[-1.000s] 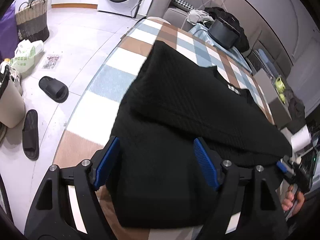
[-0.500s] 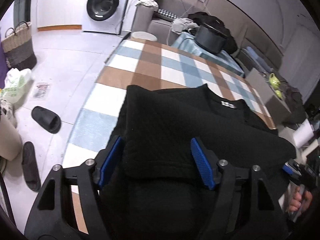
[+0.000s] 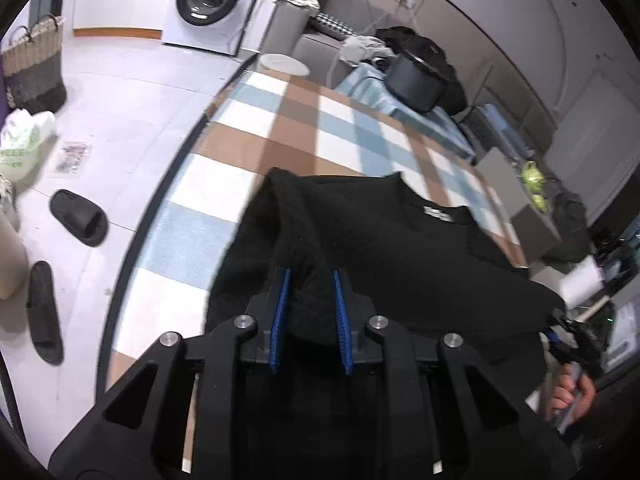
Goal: Fold small clothes
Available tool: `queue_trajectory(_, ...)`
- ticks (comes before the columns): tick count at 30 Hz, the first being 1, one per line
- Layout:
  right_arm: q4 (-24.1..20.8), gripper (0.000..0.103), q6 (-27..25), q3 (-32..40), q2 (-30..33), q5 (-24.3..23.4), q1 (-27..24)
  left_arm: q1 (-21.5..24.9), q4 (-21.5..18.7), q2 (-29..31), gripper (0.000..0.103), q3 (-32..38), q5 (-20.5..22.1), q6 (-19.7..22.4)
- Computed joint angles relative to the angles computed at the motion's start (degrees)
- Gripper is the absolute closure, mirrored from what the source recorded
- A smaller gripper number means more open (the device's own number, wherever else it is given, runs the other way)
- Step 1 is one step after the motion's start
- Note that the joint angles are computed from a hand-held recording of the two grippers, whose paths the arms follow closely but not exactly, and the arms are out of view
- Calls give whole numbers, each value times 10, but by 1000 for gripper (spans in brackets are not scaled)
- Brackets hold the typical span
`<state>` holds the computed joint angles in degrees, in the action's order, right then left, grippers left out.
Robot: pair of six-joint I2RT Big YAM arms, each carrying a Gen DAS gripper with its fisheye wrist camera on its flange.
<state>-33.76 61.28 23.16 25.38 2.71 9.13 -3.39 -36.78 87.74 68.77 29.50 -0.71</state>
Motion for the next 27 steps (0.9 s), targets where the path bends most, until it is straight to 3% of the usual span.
queue_trajectory(4, 4, 48, -13, 2, -10, 3, 0, -7, -19, -11, 50, -6, 7, 40)
queue_trajectory(8, 8, 48, -20, 0, -12, -2, -2, -15, -28, -8, 49, -6, -18, 52)
queue_trajectory(11, 9, 48, -15, -3, -10, -5, -3, -10, -21, 8, 49, 1, -15, 34)
queue_trajectory(12, 11, 48, -16, -4, -9, -8, -5, -9, -16, 12, 51, 2, -16, 26)
queue_trajectory(14, 10, 48, -16, -2, -4, -4, -7, -4, 5, 18, 83, 3, -23, -1)
queue_trajectory(16, 13, 49, -8, -3, -4, 0, -11, 4, 13, 25, 96, 9, -5, -18)
queue_trajectory(17, 18, 56, 0, -5, -4, 2, -14, 7, 20, 25, 98, 9, 3, -23)
queue_trajectory(18, 29, 74, 3, -8, -4, -3, -20, 9, 29, 23, 98, 9, 8, -27)
queue_trajectory(21, 41, 94, 2, -3, 6, -12, -35, 11, 41, 22, 99, 18, 28, -38)
queue_trajectory(25, 99, 95, -11, 9, 24, -50, -67, 10, 49, 36, 99, 53, 46, -51)
queue_trajectory(27, 128, 95, -17, 26, 57, -75, -93, 6, 56, 55, 99, 82, 34, -60)
